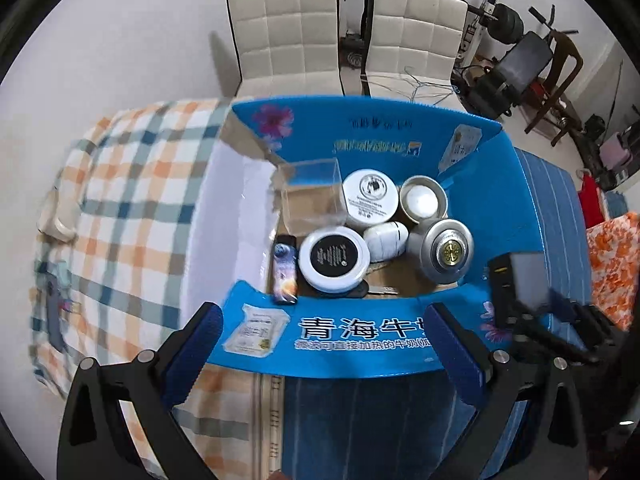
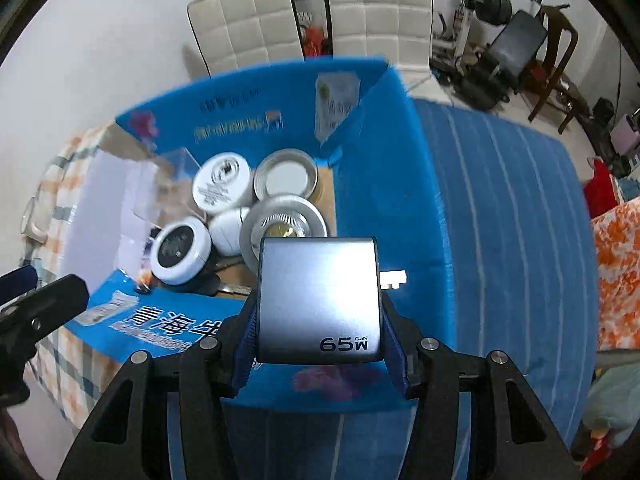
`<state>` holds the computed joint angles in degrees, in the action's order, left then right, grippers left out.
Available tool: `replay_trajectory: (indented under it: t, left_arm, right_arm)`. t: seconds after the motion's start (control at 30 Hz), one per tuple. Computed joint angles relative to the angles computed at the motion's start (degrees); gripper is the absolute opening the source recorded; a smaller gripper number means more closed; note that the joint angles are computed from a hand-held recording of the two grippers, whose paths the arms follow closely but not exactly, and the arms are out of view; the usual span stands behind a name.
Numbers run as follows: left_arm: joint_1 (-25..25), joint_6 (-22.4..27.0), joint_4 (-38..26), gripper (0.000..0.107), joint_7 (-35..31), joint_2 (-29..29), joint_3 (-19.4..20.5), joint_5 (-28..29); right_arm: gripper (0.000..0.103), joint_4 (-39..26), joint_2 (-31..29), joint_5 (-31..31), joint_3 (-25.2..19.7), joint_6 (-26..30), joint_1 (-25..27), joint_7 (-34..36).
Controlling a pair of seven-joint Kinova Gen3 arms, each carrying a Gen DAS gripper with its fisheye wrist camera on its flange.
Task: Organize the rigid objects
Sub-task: 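Carry the charger with the right tool into the blue box, then lower the charger onto the box floor and open the right tool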
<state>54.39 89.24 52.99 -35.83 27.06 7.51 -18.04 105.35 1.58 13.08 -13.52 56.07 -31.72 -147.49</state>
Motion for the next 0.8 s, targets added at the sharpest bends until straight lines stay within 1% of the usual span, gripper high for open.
replay_trajectory:
  t: [0.03,0.1,0.23,0.43,0.57,0.67,0.73,0.8]
  left_arm:
    - [0.0,-0.3,0.4,0.103,-0.1,0.0,-0.5,0.6]
    - [-0.5,-0.7,1.2,0.103,-0.1,0.4,0.0,0.5]
    - [-1.8,-2.0,2.7,0.103,-1.1,1.1,0.3,1.8]
    - [-3.4,-3.1,3.5,0.103,-3.8,2.9,0.3,3.4]
    - [-3.8,-4.2,4.1,0.103,-4.0,3.0,0.1,3.9]
    - [-4.1,-4.4,4.3,0.103,-4.3,3.0,0.1,4.4]
    - [-4.2,-4.2,4.1,0.103,-4.5,3.2,0.1,4.5]
    - [-4.2,-4.3,4.3,0.103,-4.5,3.0,0.0,4.6]
  right_arm:
    - [0.056,0.0,0.9,-0.2,0.2,-0.4,0.2,0.4]
    - [0.057,0.0,2.7,0.0,0.6,-0.7,0.1,0.4]
    - [0.057,-0.9,5.2,2.1,1.1,0.1,-1.6,-0.6]
    - [0.057,-2.5,7.2,0.9,2.4,1.4,-1.8,0.9]
    - [0.058,-3.5,7.9,-1.8,3.1,1.7,-0.7,3.2]
    - [0.061,-4.3,8.6,-3.6,3.3,2.2,0.0,4.9]
    - [0.065,-4.7,9.0,-3.9,3.5,2.2,-0.1,4.9]
    - [0.072,-5.2,9.1,-3.3,3.7,2.6,-0.7,3.9]
